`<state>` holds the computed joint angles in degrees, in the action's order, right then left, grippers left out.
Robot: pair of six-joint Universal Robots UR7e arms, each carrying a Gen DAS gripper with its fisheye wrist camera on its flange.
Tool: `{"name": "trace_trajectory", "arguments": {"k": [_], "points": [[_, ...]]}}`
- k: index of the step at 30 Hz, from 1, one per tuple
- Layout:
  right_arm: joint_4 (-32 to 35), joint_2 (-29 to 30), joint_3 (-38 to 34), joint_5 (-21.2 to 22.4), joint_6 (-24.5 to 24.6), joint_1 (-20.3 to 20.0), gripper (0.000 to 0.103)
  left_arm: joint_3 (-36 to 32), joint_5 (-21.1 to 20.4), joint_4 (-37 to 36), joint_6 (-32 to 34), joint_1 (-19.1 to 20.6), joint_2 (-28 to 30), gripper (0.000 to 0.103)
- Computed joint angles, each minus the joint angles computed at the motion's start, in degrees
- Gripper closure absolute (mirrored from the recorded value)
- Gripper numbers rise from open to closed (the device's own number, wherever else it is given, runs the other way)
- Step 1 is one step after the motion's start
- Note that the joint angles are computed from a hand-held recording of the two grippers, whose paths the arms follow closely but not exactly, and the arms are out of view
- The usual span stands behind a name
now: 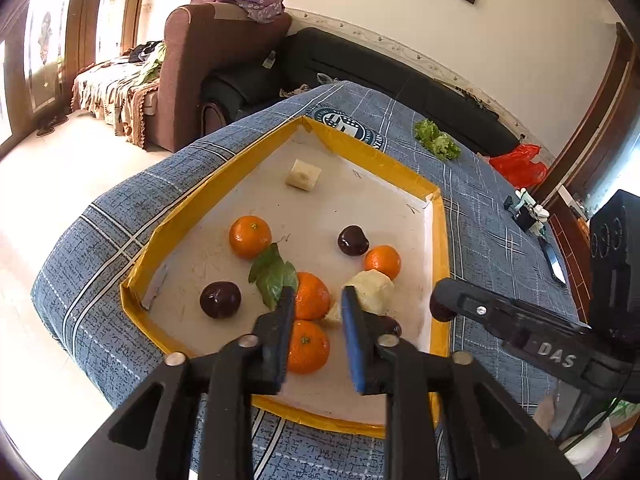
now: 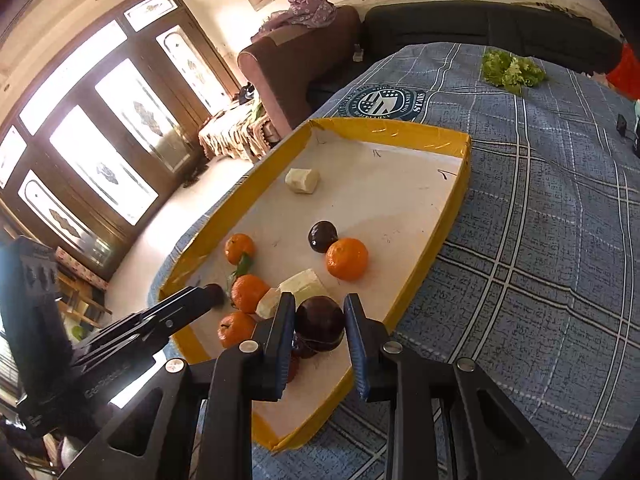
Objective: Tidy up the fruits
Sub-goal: 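Carry date into tray with left tool while right drops plum there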
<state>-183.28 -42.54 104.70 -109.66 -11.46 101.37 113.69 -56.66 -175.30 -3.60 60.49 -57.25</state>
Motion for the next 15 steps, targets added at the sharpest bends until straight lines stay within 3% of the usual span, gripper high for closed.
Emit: {"name": "trace_trajectory", "arguments": {"k": [4,11,15], "points": [[-0.18,3.00,-2.84,-4.17,-2.45,0.86,0.073,0.51,2.24,-2.36,0.92,-0.70,0.20,0.057],[-2.03,5.32,-4.56,-6.98,-4.79,1.28,0.073,1.47,7.59,-7.76,4.74,-2.48,1.38,0.049],[-2.46,5.60,-4.89,-7.40,-4.80,1.33,0.073,1.54,8.27,-8.55,5.25,-2.84,1.60,0.047]]}}
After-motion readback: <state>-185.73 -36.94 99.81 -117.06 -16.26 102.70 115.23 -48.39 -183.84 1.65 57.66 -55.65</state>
